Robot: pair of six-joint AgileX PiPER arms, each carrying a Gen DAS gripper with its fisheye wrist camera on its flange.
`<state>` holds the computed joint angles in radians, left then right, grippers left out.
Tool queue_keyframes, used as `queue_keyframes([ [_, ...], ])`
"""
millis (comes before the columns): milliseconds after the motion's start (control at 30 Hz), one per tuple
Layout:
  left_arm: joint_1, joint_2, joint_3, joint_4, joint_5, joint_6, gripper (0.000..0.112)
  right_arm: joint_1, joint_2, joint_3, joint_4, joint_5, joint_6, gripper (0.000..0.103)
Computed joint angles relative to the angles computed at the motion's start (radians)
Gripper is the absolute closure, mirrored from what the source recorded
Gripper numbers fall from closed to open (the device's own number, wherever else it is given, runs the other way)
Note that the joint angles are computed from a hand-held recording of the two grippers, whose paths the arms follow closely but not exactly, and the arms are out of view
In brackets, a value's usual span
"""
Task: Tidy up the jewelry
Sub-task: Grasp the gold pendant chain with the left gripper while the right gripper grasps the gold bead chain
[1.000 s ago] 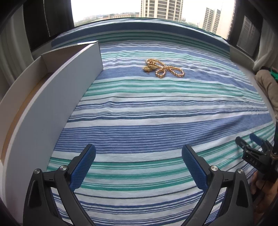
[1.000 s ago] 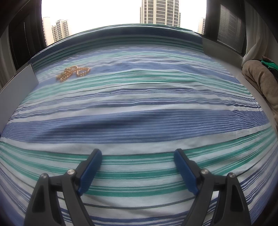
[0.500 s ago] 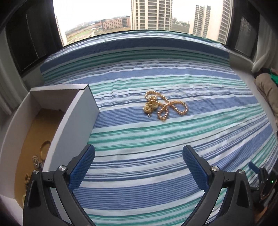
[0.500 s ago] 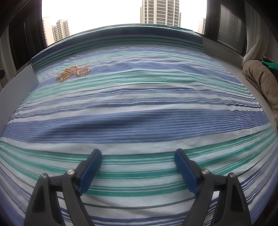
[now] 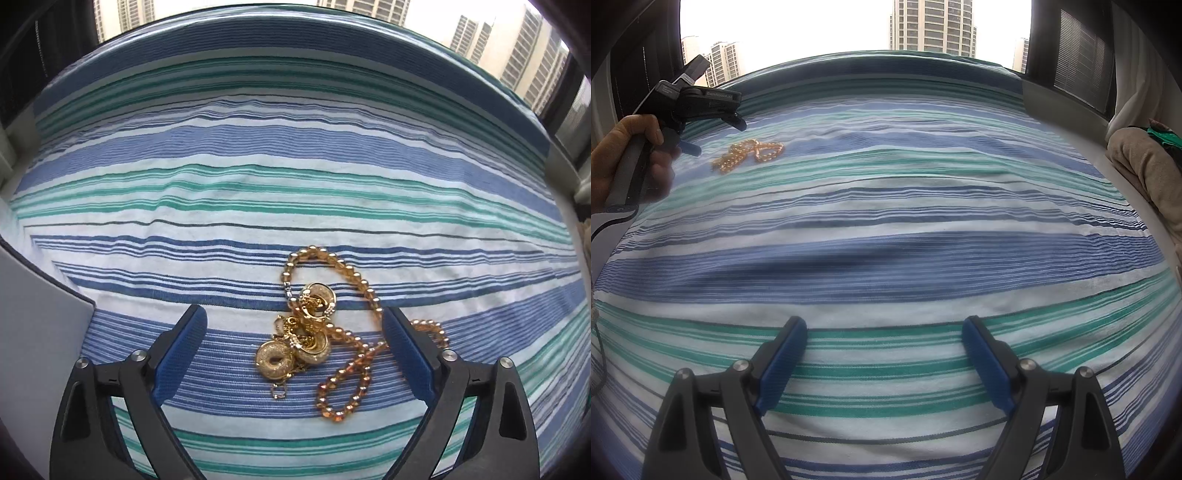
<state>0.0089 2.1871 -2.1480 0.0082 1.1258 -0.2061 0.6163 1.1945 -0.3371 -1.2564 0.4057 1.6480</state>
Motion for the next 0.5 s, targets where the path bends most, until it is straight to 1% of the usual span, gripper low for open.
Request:
queue_keyframes([
  [33,-0.005,0.006,0.010,0.018,-0.004,0.002,0.033,-0.001,0.001,0.000,-0.001,-0.001,0.000,0.015],
  [67,-0.009,-0.015,0.060,0.036,-0.042,0.002,0.039,0.000,0.001,0.000,-0.001,0.000,0.001,0.015],
  [100,-0.008,-0.062,0.150,0.031,-0.117,0.017,0.056,0.000,0.001,0.000,-0.001,0.000,0.002,0.015],
  [133,-0.003,-0.098,0.214,0.009,-0.162,0.045,0.064,0.000,0.001,0.000,-0.001,0.000,0.002,0.015],
  [167,0.001,-0.129,0.266,-0.007,-0.186,0.078,0.086,0.000,0.001,0.000,-0.001,0.000,0.002,0.015],
  [200,0.007,-0.163,0.319,-0.028,-0.206,0.115,0.094,0.001,0.001,0.000,-0.002,0.000,0.002,0.014],
  [300,0.043,-0.293,0.519,-0.129,-0.262,0.235,0.098,0.000,0.001,0.000,-0.003,0.000,0.003,0.014],
  [400,0.083,-0.470,0.767,-0.216,-0.311,0.359,0.100,0.000,0.001,0.000,-0.003,0.000,0.003,0.014],
  [467,0.109,-0.603,0.925,-0.252,-0.313,0.420,0.101,0.001,0.001,0.000,-0.003,0.001,0.004,0.014],
  [500,0.118,-0.667,0.991,-0.263,-0.301,0.446,0.101,0.000,0.001,0.000,-0.003,0.000,0.003,0.014],
])
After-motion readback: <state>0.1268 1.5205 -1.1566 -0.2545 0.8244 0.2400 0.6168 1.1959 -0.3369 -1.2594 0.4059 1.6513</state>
